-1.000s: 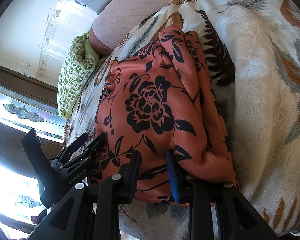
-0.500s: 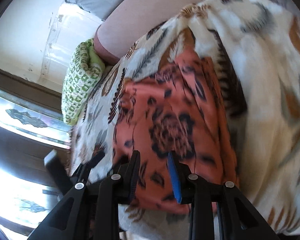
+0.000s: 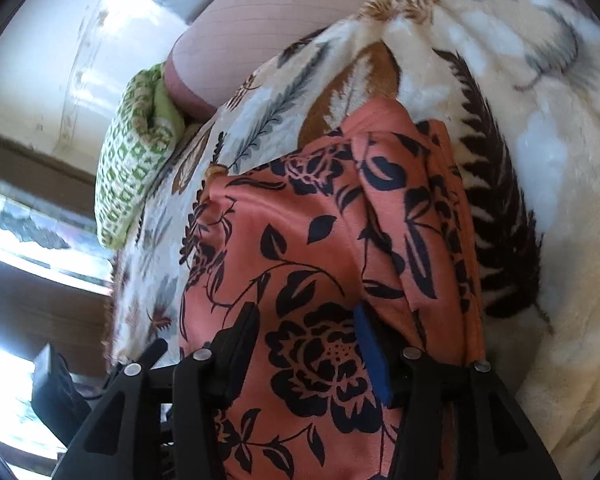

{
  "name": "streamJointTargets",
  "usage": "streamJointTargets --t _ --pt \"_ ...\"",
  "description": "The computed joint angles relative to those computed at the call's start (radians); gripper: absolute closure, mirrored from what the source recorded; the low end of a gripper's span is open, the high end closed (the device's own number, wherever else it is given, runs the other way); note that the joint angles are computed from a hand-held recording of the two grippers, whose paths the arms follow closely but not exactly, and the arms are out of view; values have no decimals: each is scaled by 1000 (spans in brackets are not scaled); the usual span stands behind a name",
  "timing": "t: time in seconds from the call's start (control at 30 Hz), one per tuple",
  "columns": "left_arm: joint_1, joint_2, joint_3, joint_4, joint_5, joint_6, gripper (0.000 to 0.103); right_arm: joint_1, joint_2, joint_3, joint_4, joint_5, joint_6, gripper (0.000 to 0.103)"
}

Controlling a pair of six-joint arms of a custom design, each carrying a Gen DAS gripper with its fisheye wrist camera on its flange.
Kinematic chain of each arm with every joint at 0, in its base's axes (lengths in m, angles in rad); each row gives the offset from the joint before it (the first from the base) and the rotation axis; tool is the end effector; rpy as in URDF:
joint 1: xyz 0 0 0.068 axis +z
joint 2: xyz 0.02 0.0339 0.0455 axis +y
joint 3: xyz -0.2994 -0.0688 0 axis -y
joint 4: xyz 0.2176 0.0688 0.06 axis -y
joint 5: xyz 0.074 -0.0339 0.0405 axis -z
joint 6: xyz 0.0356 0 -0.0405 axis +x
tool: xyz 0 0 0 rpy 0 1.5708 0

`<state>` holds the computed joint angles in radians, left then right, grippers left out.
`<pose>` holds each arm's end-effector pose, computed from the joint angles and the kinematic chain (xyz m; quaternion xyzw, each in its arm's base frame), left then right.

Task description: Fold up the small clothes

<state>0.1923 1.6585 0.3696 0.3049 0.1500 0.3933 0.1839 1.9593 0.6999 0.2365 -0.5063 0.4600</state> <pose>0.2217 0.0378 0.1285 0.1173 0.9476 0.0146 0.2968 0.3035 0.0740 0.1121 0.0611 0.9325 0.3116 0.1722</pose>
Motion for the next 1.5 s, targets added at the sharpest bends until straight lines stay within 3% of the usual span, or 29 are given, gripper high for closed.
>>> streamJointTargets --t 0.27,0.4,0.53,1.3,1.5 --pt "-25 -11 -13 15 -40 -17 14 11 -98 -80 83 -33 -1 49" --pt "-35 -9 -15 19 -54 -24 14 32 -27 -19 -13 -12 -17 49" --pt "-39 -11 -17 21 -61 -30 14 27 -33 -29 -3 -28 -25 49" --pt "-47 -9 -28 40 -72 -61 14 -163 -157 -164 90 -109 -26 45" --pt "-49 -34 7 -41 -76 -73 14 -176 -159 -165 77 -114 -39 44"
